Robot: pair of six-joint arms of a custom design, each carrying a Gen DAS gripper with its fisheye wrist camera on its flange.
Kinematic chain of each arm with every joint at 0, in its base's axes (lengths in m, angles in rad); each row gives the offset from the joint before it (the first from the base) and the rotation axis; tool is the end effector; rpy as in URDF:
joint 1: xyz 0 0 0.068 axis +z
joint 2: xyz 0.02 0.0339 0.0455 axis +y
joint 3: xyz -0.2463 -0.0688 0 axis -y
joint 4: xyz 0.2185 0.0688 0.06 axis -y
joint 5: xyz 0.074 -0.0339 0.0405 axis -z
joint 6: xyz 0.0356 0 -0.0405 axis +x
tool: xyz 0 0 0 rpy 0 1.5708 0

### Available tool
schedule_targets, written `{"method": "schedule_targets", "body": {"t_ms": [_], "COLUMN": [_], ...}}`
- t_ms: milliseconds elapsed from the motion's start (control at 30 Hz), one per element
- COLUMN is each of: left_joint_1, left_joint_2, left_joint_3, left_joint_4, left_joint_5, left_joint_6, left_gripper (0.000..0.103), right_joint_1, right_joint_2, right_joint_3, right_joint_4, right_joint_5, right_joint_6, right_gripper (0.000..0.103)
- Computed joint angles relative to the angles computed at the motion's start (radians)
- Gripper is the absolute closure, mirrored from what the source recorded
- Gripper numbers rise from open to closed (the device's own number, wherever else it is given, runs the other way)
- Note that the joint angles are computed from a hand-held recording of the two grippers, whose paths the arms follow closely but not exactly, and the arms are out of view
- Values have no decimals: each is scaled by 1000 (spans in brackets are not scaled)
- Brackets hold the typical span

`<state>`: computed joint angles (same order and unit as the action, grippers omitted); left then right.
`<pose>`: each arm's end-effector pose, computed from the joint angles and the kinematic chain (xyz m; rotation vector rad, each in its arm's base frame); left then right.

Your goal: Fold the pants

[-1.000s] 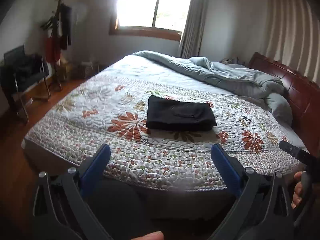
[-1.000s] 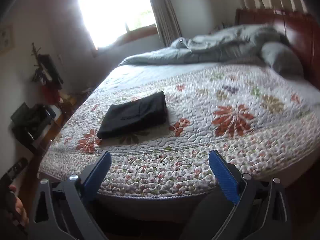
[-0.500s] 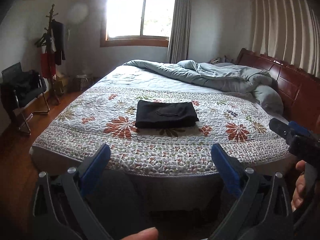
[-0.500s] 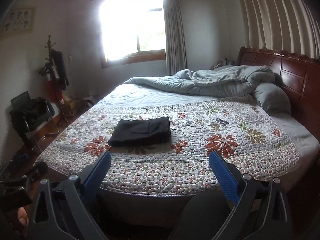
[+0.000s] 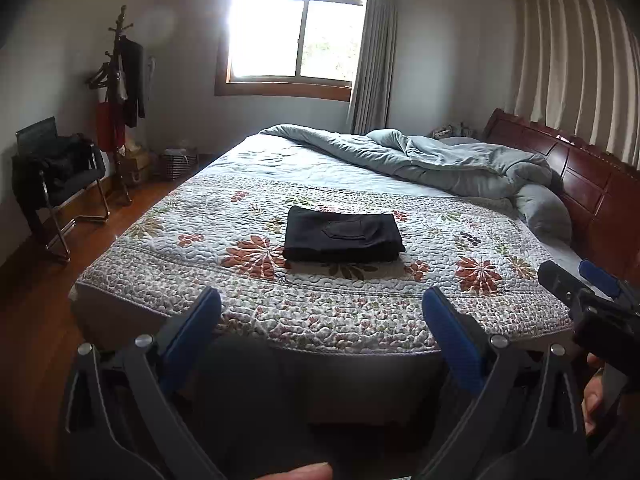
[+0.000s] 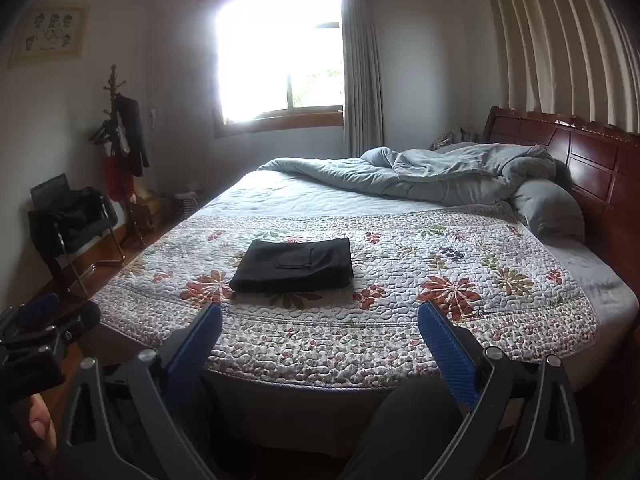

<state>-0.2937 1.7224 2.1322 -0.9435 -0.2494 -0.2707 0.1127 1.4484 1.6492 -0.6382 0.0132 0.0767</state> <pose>0.3156 -0.0863 0.4439 -0.1250 2.0836 -0.0802 0.2896 0.0323 0.4139 -0.0277 2.0096 0.1077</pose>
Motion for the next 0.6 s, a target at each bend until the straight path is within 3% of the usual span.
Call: {"method": "schedule_targets", "body": {"t_ms": [600], "left_joint_1": [-32], "left_joint_2": [-20], "left_joint_3": [47], "left_joint_4": [-53], "left_joint_5": [-49], "left_joint_6": [-32], "left_gripper": [3], "right_joint_1": [23], "right_joint_2": [-47], "right_joint_3": [-28], "right_joint_4": [-8], "right_joint_5": [13], "right_joint_6": [-1], "right_gripper": [4]}}
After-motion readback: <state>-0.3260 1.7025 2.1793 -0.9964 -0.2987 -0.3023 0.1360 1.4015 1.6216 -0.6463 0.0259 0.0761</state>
